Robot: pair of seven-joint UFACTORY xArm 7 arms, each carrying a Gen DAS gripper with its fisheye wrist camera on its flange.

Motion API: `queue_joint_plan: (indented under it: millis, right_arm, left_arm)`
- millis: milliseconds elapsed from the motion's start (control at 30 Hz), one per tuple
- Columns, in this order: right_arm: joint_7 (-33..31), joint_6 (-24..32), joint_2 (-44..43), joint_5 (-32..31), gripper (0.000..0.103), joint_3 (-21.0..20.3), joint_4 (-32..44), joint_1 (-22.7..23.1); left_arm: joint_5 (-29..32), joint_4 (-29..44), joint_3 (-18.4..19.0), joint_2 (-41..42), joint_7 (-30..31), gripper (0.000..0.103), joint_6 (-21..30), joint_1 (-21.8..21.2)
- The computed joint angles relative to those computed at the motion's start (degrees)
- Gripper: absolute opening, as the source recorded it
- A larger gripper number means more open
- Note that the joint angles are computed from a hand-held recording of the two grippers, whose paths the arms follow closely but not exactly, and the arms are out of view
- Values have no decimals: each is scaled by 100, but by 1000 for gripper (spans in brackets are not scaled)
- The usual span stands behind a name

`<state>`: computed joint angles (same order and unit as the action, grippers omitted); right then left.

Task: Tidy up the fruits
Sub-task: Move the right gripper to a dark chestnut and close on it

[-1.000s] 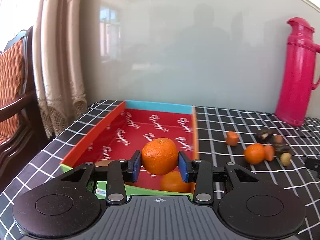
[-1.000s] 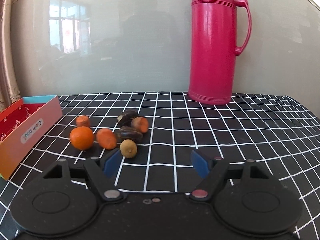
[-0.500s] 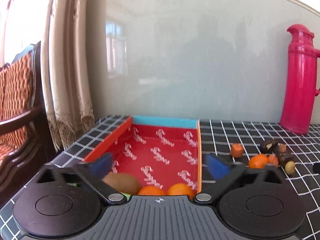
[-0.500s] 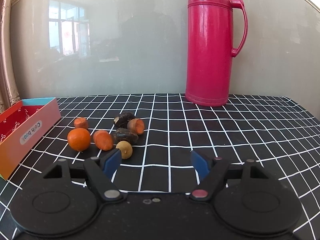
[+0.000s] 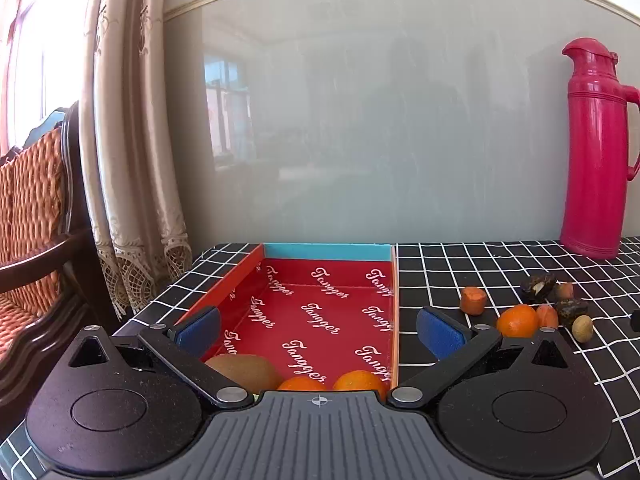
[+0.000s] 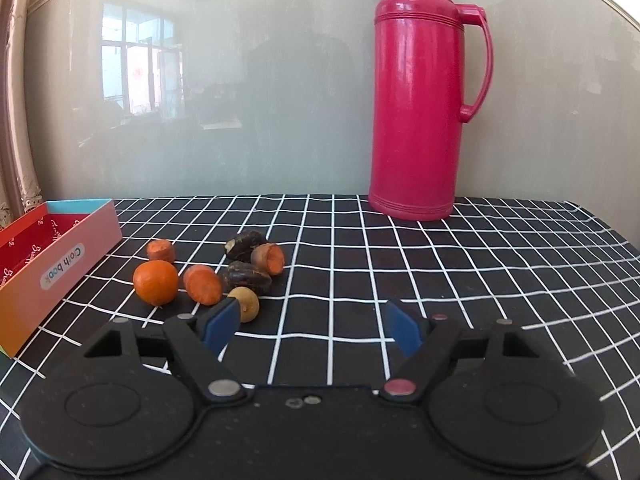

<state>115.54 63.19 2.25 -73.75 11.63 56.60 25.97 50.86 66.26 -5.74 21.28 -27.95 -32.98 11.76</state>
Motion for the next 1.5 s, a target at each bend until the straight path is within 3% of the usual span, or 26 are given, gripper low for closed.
queue_joint_plan:
  millis: [167,300,333,733,867,933,1300,1367,1433,1500]
  right_arm:
    - [-121,-202,179,-124,78,-76,175,-44]
    - [-196,-239,314,-192,77,-129,330,-7]
    - [-215,-249,348,-203,77,-146,369,-1]
    - [-591,-433,805,-128,70,-414,854,0]
    - [-675,-527,915,-59,65,-514,979,-13]
    - [-726,-646,972,-18,56,-568,1036,-50]
    - [-1037,-938,1336,219,54,-812,1424,-101]
    - [-1087,-988,1394,268,50,-860,1488,-111]
    - [-1095,-1134,1427,291,39,-905,1527,-140]
    - [-1229,-1111,1512,422,39,-931,1620,-142]
  left_arm:
    - [-104,-32,4,22,-75,103,-126,19]
    - [-840,-214,240,78,614,103,-295,-281]
    - [-736,-144,159,77,546,103,-111,-203]
    - [-1014,301,-6,398,447,103,86,234]
    - [-959,613,-119,589,315,103,349,460]
    - [-1072,706,-111,663,400,103,404,487]
    - [-1748,1281,-379,1066,824,103,1036,842]
    - [-1918,1382,-448,1137,928,103,1193,921]
    - [-2012,1474,-597,1207,1011,103,1343,1066]
    - [-2104,1542,-764,1272,1085,103,1458,1228]
